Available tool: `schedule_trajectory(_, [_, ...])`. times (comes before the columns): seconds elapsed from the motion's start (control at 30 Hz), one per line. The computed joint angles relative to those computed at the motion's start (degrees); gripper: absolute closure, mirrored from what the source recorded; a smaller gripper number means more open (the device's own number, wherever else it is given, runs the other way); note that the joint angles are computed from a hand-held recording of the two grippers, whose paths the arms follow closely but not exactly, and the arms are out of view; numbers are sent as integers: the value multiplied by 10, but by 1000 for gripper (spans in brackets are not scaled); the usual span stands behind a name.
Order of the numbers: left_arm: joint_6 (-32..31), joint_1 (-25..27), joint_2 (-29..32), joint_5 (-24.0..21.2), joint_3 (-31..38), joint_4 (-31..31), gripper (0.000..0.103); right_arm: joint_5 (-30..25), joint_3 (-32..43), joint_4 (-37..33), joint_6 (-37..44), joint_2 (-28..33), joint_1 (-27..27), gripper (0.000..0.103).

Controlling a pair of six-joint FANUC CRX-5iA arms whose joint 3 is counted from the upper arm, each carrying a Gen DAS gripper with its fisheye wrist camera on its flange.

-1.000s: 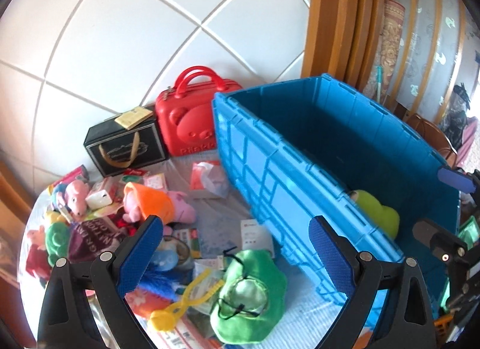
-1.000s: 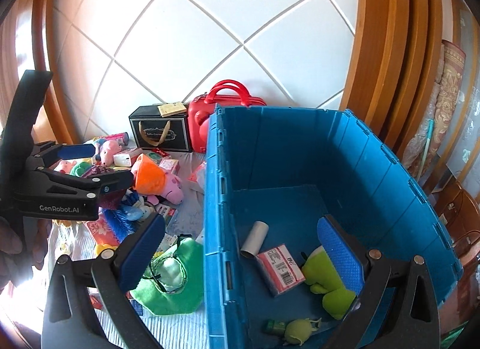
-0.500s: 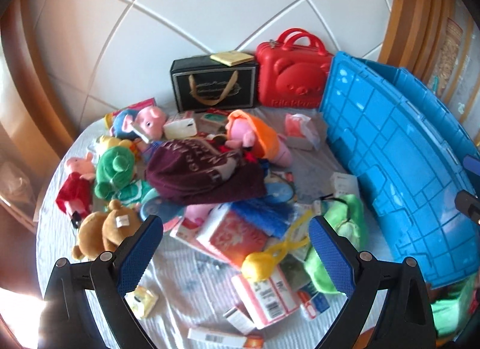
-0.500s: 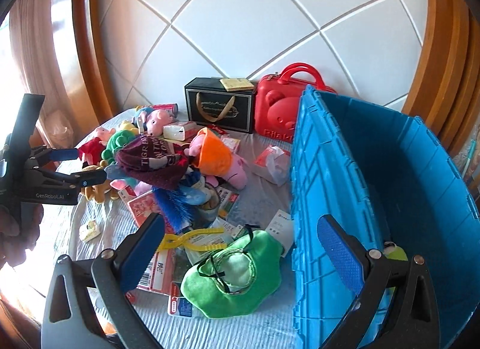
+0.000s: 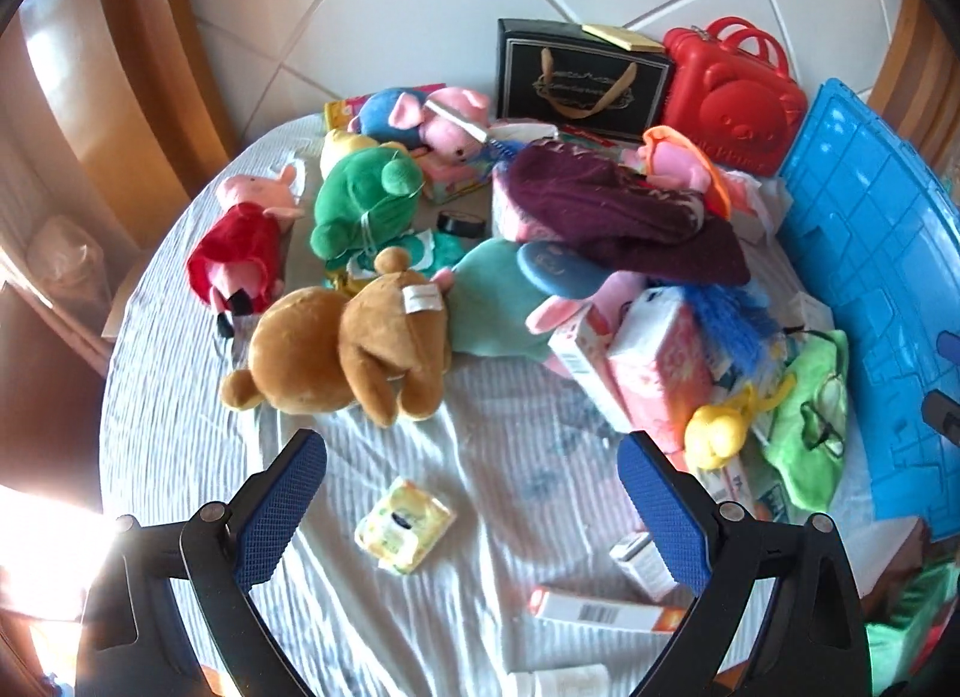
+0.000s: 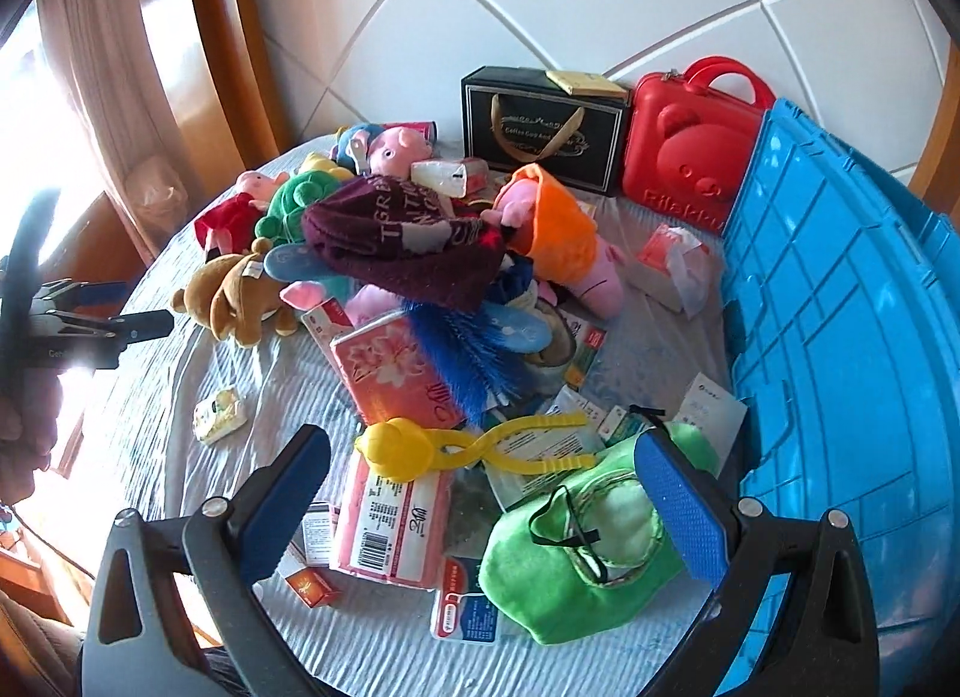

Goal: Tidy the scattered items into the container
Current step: 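Move both tools back over the pile on the table, then grasp the yellow-green wipes pouch with the left tool while the right tool grasps the yellow snowball-maker toy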

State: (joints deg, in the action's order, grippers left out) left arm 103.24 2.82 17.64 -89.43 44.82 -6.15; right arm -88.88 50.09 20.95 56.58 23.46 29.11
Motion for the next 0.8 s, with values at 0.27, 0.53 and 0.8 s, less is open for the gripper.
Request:
schedule_trajectory(0.27, [-58, 54, -62, 55, -162, 32, 4, 0, 2, -10, -30, 26, 12, 0])
schedule_trajectory(0.53, [-154, 80, -76, 111, -272, 88, 4, -11, -14, -7, -69, 34, 20, 0])
schedule_trajectory(0.8, [-173, 90, -38, 95, -296, 114, 9, -26, -11, -12, -77, 43, 21, 0])
